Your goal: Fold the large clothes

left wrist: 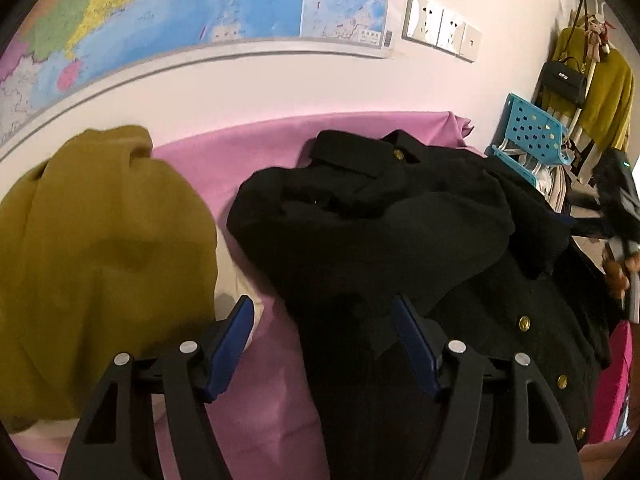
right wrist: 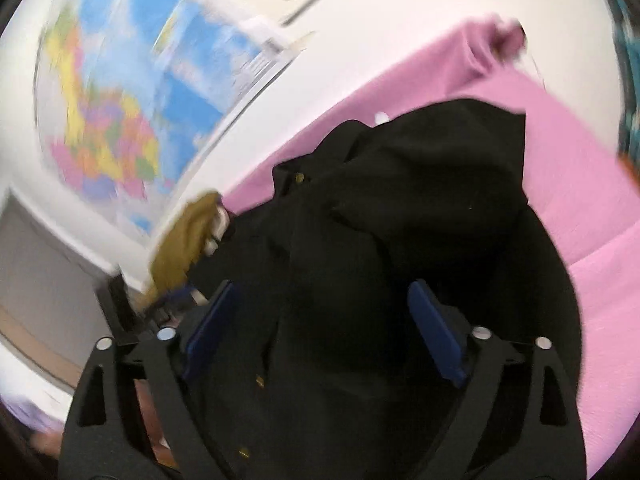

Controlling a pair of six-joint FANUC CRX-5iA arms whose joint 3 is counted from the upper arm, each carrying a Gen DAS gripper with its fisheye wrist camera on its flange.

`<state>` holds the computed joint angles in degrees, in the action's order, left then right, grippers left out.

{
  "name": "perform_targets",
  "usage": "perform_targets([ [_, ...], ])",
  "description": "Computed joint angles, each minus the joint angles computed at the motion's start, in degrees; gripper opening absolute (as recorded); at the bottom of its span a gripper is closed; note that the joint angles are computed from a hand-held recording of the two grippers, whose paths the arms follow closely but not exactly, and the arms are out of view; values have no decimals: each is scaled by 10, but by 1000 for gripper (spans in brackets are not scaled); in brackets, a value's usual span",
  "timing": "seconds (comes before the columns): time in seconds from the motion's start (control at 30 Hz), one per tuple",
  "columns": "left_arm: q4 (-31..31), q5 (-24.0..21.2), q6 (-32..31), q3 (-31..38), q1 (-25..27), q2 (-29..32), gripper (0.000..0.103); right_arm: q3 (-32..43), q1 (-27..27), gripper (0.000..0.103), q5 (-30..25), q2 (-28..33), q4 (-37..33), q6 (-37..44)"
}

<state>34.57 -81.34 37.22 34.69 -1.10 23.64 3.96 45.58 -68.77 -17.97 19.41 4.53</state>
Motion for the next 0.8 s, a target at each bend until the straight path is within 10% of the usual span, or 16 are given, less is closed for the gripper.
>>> perform_targets([
  [0.17,-16,2,-13,-11,-15,-9,65,96,22,87,-133,86,-15,131],
  [0.3,-35,-13,0,-1,-22,2,55,78,10,19,-129,68,-33,133],
  [0.37,-44,-7,6,-4,-20,1,48,34,22,8,-65,17,-6,91],
  [0.53,-50,-30,37,6,-2,15,46,-130,112,6,67,-150,198,-167],
  [0.67,-44,-14,24,-29,11,-5,46,-79,111,19,-87,-133,85,-178],
  [0.8,-56,2,18,-43,15,-22,44,-64,121,56,-163,-108,74,-168],
])
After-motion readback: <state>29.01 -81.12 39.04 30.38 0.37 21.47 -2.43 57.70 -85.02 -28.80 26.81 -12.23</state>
